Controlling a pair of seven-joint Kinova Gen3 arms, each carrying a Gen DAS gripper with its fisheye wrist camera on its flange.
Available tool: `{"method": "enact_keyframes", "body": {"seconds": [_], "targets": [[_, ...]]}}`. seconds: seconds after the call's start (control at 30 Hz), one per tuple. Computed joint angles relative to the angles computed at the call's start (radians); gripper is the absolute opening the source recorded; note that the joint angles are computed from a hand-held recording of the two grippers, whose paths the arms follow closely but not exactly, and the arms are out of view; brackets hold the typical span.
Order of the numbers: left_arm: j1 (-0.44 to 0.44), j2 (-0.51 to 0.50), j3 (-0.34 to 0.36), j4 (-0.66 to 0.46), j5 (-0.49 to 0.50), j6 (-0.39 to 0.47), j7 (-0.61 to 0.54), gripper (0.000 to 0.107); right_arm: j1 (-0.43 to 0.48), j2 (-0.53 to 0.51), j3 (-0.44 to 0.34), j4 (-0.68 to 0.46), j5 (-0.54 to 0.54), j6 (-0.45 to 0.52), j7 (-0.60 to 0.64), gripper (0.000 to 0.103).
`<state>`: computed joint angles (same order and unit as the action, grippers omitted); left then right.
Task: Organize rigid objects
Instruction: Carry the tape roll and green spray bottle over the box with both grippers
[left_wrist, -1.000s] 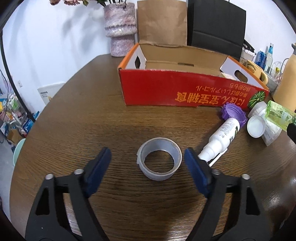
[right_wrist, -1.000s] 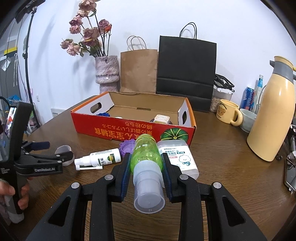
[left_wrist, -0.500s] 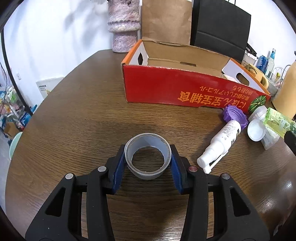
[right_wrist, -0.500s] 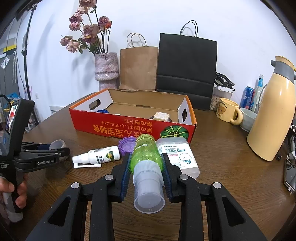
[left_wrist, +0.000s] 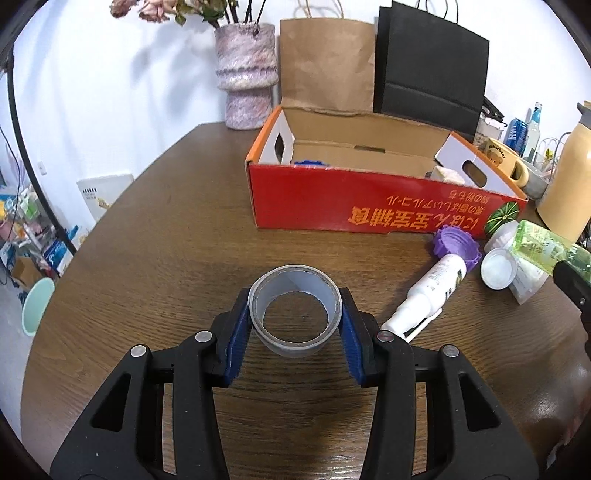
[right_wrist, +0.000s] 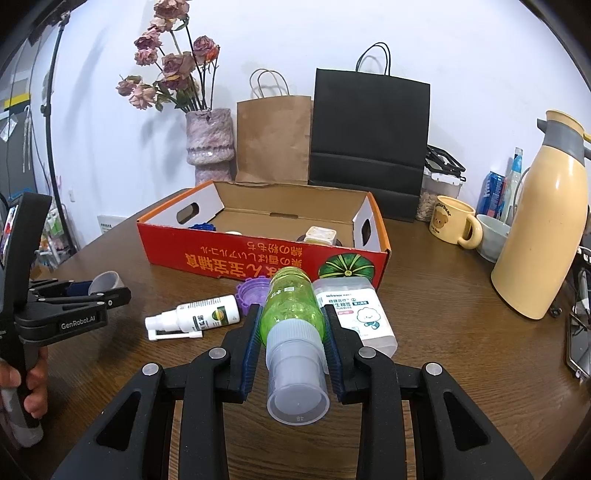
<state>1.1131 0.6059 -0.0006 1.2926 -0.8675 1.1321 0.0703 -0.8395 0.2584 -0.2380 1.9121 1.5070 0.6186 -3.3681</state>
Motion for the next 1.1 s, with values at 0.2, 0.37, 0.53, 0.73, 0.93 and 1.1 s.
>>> {"method": "enact_keyframes", "body": {"seconds": [0.2, 0.37, 0.53, 0.73, 0.93, 1.1], "targets": [[0.011, -0.010, 0.001, -0.008, -0.026, 0.003, -0.010, 0.041, -0.005, -0.001, 0.000, -0.011, -0.004, 0.006, 0.003, 0.035], [0.013, -0.016, 0.001, -0.028, -0.041, 0.004, -0.032, 0.041, -0.008, 0.000, 0.002, -0.032, -0.014, 0.009, 0.024, 0.035], [0.016, -0.014, -0.004, -0.059, -0.055, 0.012, -0.058, 0.041, -0.012, 0.002, 0.009, -0.057, -0.021, 0.013, 0.045, 0.035], [0.015, -0.008, -0.015, -0.100, -0.071, 0.018, -0.085, 0.041, -0.015, 0.009, 0.020, -0.094, -0.031, 0.014, 0.076, 0.035], [0.007, -0.003, -0.030, -0.133, -0.078, 0.013, -0.096, 0.041, -0.015, 0.019, 0.033, -0.131, -0.028, 0.007, 0.096, 0.035], [-0.004, 0.006, -0.041, -0.158, -0.081, 0.000, -0.104, 0.040, -0.015, 0.035, 0.047, -0.166, -0.028, -0.003, 0.111, 0.035]]}}
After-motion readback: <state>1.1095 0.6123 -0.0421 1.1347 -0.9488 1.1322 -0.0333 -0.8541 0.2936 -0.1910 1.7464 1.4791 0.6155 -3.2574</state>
